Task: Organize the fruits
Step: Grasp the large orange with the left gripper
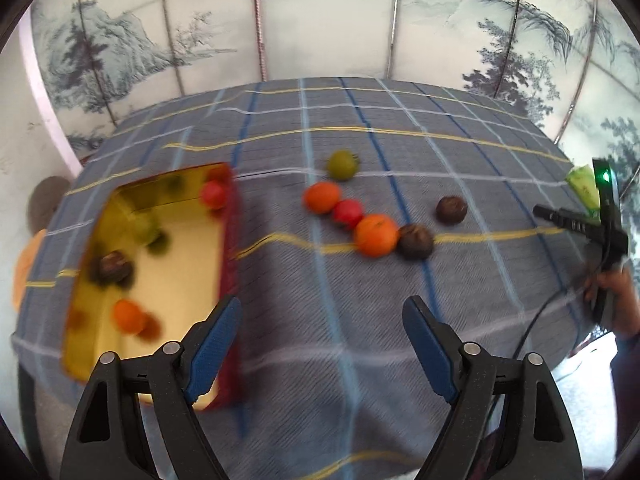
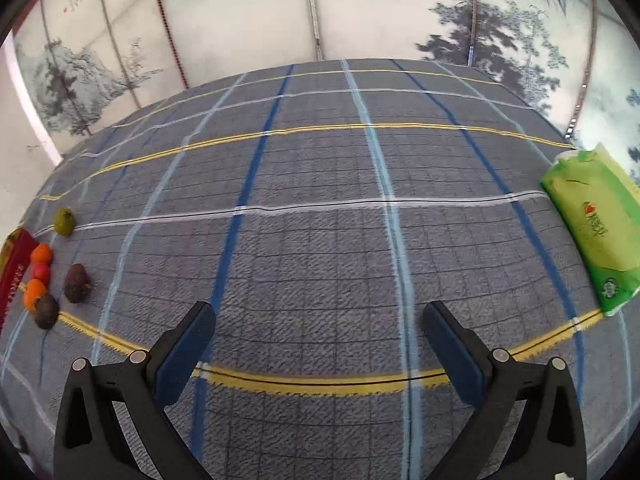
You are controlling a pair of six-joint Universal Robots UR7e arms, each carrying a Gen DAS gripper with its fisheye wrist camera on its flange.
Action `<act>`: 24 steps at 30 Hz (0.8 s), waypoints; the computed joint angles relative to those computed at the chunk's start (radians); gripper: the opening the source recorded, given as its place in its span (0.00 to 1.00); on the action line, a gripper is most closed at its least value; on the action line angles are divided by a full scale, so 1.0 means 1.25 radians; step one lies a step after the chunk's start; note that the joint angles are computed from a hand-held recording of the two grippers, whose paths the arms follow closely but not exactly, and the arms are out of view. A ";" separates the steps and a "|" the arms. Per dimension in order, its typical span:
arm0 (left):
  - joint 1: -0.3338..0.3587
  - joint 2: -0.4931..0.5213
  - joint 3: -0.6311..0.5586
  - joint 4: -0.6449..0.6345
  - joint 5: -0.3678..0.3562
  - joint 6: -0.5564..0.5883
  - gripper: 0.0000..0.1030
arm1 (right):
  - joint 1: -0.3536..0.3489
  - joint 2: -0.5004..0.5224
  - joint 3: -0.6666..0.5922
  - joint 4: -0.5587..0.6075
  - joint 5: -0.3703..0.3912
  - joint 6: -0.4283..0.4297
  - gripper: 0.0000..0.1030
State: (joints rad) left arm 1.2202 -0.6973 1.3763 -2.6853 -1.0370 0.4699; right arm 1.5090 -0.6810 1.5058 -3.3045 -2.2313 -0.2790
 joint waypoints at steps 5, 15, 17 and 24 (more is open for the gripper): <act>0.015 0.099 -0.189 0.209 -0.082 -0.190 0.61 | -0.005 -0.015 0.022 -0.004 0.042 0.003 1.00; 0.022 0.220 -0.361 0.308 -0.079 -0.304 0.61 | -0.016 -0.027 0.034 0.003 0.094 -0.001 1.00; 0.026 0.233 -0.373 0.309 -0.075 -0.313 0.59 | -0.017 -0.028 0.036 0.003 0.102 -0.001 1.00; 0.045 0.232 -0.359 0.264 -0.127 -0.311 0.40 | -0.020 -0.032 0.041 0.004 0.120 -0.001 1.00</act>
State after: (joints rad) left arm 1.2759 -0.4068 0.9282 -2.3553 -1.1955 0.0817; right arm 1.4838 -0.7215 1.5571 -3.2990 -2.0814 -0.2807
